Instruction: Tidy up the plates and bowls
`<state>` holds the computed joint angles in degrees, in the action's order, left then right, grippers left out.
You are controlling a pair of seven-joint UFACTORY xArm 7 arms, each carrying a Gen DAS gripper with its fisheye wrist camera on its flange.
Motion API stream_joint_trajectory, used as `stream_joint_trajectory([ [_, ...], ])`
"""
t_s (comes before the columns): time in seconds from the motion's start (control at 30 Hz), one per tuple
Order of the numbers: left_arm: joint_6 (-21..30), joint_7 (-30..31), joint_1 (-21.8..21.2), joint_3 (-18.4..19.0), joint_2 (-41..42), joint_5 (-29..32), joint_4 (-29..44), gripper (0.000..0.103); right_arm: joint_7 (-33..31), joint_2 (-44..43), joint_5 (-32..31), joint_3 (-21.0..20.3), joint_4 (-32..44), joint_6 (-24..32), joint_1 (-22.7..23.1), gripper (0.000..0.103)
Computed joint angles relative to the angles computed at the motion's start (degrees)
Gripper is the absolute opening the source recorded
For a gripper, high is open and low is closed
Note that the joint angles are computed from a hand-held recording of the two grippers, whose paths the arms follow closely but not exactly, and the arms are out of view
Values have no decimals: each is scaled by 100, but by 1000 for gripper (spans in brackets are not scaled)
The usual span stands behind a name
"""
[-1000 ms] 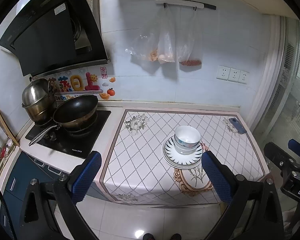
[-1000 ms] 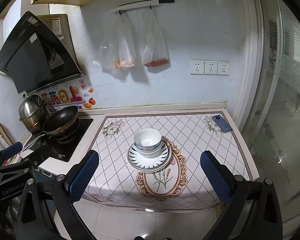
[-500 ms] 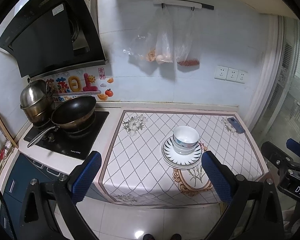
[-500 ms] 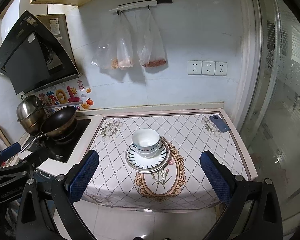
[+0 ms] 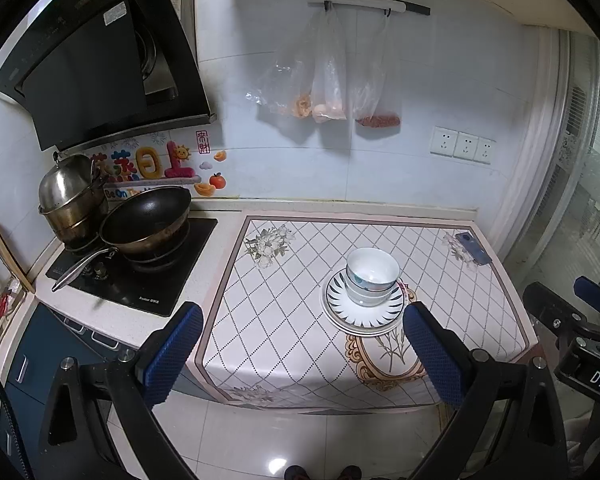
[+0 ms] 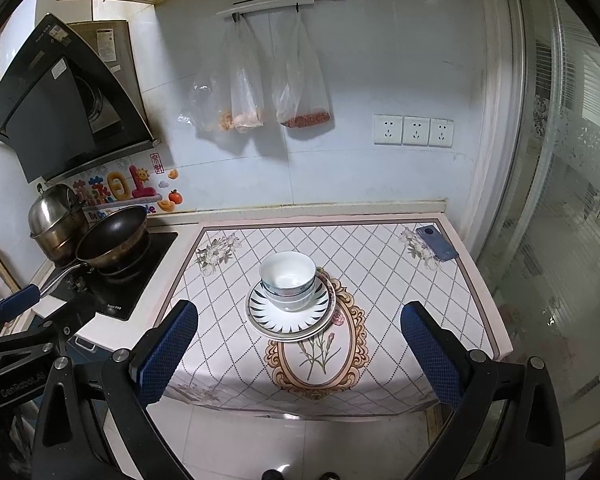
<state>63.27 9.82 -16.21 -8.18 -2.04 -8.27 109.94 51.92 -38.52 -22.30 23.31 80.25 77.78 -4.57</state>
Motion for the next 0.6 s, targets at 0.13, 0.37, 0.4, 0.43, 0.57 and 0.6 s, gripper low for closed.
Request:
stream_joint_trajectory([
  [0.13, -17, -27, -9, -9, -6, 34, -17, 103, 13, -21, -9, -31, -61, -46, 9, 103],
  [0.37, -63, 3, -7, -2, -3, 37, -33, 103, 6, -36, 3, -56, -87, -71, 17, 103],
  [0.4, -83, 15, -4, 2, -8, 35, -46, 103, 14, -42, 4, -61, -104, -85, 17, 103],
  [0.43, -103, 19, -4, 1, -9, 38, -56, 103, 16, -45, 7, -67, -114, -93, 17, 103],
  [0.57, -97, 43, 0, 3, -8, 42, -63, 103, 12, -52, 7, -72, -129, -110, 15, 103],
  [0.6, -102, 39, -2, 0, -4, 39, -59, 103, 13, -57, 12, -78, -136, -117, 18, 103],
])
